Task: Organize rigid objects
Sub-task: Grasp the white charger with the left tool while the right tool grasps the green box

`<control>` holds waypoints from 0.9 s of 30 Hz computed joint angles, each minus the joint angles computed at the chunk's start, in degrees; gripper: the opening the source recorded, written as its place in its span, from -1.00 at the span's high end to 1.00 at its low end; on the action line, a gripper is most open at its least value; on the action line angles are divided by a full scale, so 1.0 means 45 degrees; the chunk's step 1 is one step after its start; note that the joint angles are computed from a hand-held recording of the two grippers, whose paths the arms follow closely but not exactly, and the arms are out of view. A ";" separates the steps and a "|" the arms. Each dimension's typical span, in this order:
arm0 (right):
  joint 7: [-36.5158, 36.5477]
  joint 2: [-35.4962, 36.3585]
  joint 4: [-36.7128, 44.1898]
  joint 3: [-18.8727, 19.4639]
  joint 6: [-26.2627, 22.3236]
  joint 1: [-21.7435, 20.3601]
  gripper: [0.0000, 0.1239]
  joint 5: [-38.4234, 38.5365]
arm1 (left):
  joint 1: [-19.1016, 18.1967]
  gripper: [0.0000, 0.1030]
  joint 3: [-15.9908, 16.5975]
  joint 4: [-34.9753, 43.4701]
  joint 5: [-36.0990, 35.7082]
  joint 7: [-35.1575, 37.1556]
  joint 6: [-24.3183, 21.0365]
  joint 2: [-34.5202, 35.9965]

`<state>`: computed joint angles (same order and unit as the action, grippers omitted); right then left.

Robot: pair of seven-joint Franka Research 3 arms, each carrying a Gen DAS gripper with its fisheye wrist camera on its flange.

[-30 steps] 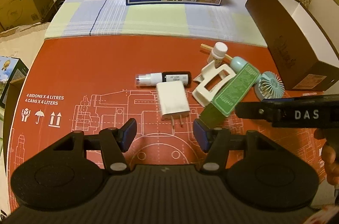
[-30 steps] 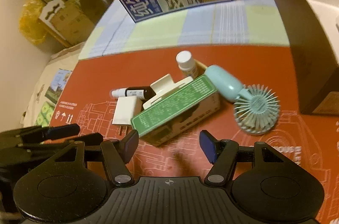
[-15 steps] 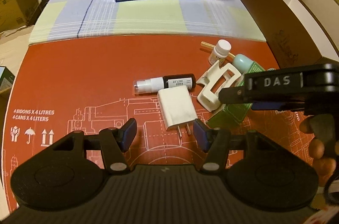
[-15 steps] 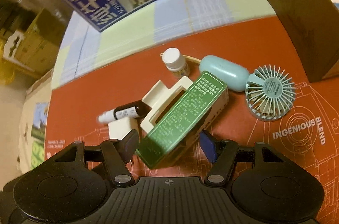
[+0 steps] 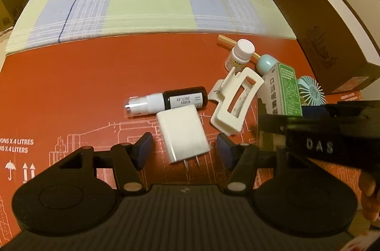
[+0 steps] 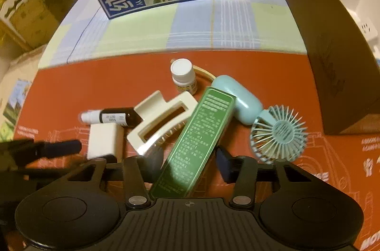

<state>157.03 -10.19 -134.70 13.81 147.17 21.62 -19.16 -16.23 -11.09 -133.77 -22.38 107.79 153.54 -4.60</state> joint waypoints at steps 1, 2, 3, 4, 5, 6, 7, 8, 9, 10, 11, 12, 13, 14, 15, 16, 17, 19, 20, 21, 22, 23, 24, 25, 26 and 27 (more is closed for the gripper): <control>-0.0042 -0.0047 -0.0057 0.0002 -0.0004 0.0016 0.32 -0.0009 | 0.0002 -0.08 -0.0036 0.0057 0.0144 -0.0104 0.0048 0.0090; -0.0090 -0.0020 -0.0052 -0.0005 -0.0022 0.0017 0.33 0.0013 | 0.0009 -0.07 -0.0074 0.0128 0.0298 -0.0216 0.0079 0.0186; -0.0131 -0.0041 -0.0088 -0.0019 -0.0024 0.0027 0.33 0.0061 | 0.0022 -0.05 -0.0111 0.0202 0.0445 -0.0337 0.0110 0.0278; -0.0188 -0.0050 -0.0099 -0.0031 -0.0029 0.0031 0.34 0.0098 | 0.0031 -0.04 -0.0150 0.0250 0.0559 -0.0442 0.0140 0.0344; -0.0271 -0.0063 -0.0122 -0.0039 -0.0023 0.0034 0.35 0.0113 | 0.0044 0.00 -0.0190 0.0303 0.0718 -0.0563 0.0172 0.0416; -0.0339 -0.0067 -0.0130 -0.0045 -0.0026 0.0027 0.36 0.0115 | 0.0068 0.01 -0.0232 0.0350 0.0971 -0.0746 0.0226 0.0491; -0.0406 -0.0088 -0.0148 -0.0046 -0.0045 0.0028 0.37 0.0130 | 0.0084 0.01 -0.0268 0.0376 0.1166 -0.0858 0.0286 0.0547; -0.0511 -0.0132 -0.0190 -0.0061 -0.0049 0.0035 0.39 0.0179 | 0.0101 0.03 -0.0298 0.0401 0.1353 -0.0973 0.0338 0.0597; -0.0583 -0.0161 -0.0227 -0.0068 -0.0026 0.0026 0.39 0.0211 | 0.0116 0.09 -0.0332 0.0404 0.1573 -0.1120 0.0396 0.0629; -0.0662 -0.0208 -0.0276 -0.0070 -0.0007 0.0020 0.40 0.0243 | 0.0126 0.16 -0.0357 0.0392 0.1747 -0.1200 0.0435 0.0641; -0.0751 -0.0222 -0.0278 -0.0067 -0.0023 0.0009 0.41 0.0271 | 0.0135 0.26 -0.0374 0.0413 0.1900 -0.1257 0.0410 0.0670; -0.0830 -0.0242 -0.0286 -0.0059 -0.0060 -0.0006 0.43 0.0280 | 0.0148 0.26 -0.0384 0.0426 0.2011 -0.1330 0.0371 0.0692; -0.0888 -0.0266 -0.0296 -0.0040 -0.0092 -0.0022 0.45 0.0256 | 0.0162 0.26 -0.0394 0.0410 0.2118 -0.1423 0.0384 0.0695; -0.0984 -0.0302 -0.0318 -0.0024 -0.0131 -0.0033 0.48 0.0211 | 0.0168 0.26 -0.0408 0.0348 0.2247 -0.1504 0.0471 0.0668; -0.1100 -0.0346 -0.0346 -0.0009 -0.0178 -0.0038 0.50 0.0173 | 0.0166 0.27 -0.0422 0.0293 0.2392 -0.1565 0.0535 0.0628; -0.1214 -0.0392 -0.0371 0.0009 -0.0243 -0.0038 0.56 0.0148 | 0.0161 0.27 -0.0430 0.0197 0.2567 -0.1586 0.0619 0.0559; -0.1375 -0.0455 -0.0417 0.0011 -0.0293 -0.0027 0.56 0.0159 | 0.0150 0.28 -0.0430 0.0096 0.2714 -0.1591 0.0693 0.0485; -0.1625 -0.0616 -0.0570 0.0028 -0.0306 -0.0007 0.56 0.0230 | 0.0103 0.28 -0.0371 -0.0160 0.2641 -0.1376 0.0734 0.0263; -0.1762 -0.0704 -0.0653 0.0040 -0.0317 0.0007 0.56 0.0293 | 0.0076 0.28 -0.0316 -0.0283 0.2524 -0.1253 0.0667 0.0129; -0.1908 -0.0805 -0.0759 0.0051 -0.0315 0.0026 0.56 0.0380 | 0.0048 0.28 -0.0256 -0.0446 0.2418 -0.1135 0.0609 -0.0041; -0.2038 -0.0908 -0.0860 0.0066 -0.0322 0.0044 0.56 0.0488 | 0.0019 0.28 -0.0194 -0.0614 0.2356 -0.1050 0.0562 -0.0211; -0.2164 -0.1014 -0.0966 0.0081 -0.0306 0.0065 0.56 0.0616 | -0.0017 0.28 -0.0145 -0.0772 0.2332 -0.1031 0.0514 -0.0377; -0.2314 -0.1111 -0.1085 0.0087 -0.0227 0.0083 0.56 0.0744 | -0.0061 0.28 -0.0075 -0.0908 0.2253 -0.0978 0.0455 -0.0526; -0.2421 -0.1162 -0.1153 0.0113 -0.0166 0.0073 0.56 0.0834 | -0.0112 0.28 -0.0008 -0.0991 0.2154 -0.0942 0.0420 -0.0618; -0.2394 -0.1206 -0.1211 0.0174 -0.0114 0.0018 0.56 0.0843 | -0.0154 0.28 0.0056 -0.1014 0.2064 -0.0908 0.0402 -0.0641; -0.2270 -0.1225 -0.1263 0.0249 -0.0014 -0.0070 0.56 0.0790 | -0.0188 0.27 0.0118 -0.0966 0.1936 -0.0879 0.0342 -0.0597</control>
<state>146.82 -15.70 -140.38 14.93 147.10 21.31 -15.60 -17.08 -10.56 -138.12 -13.67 103.83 155.08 -7.28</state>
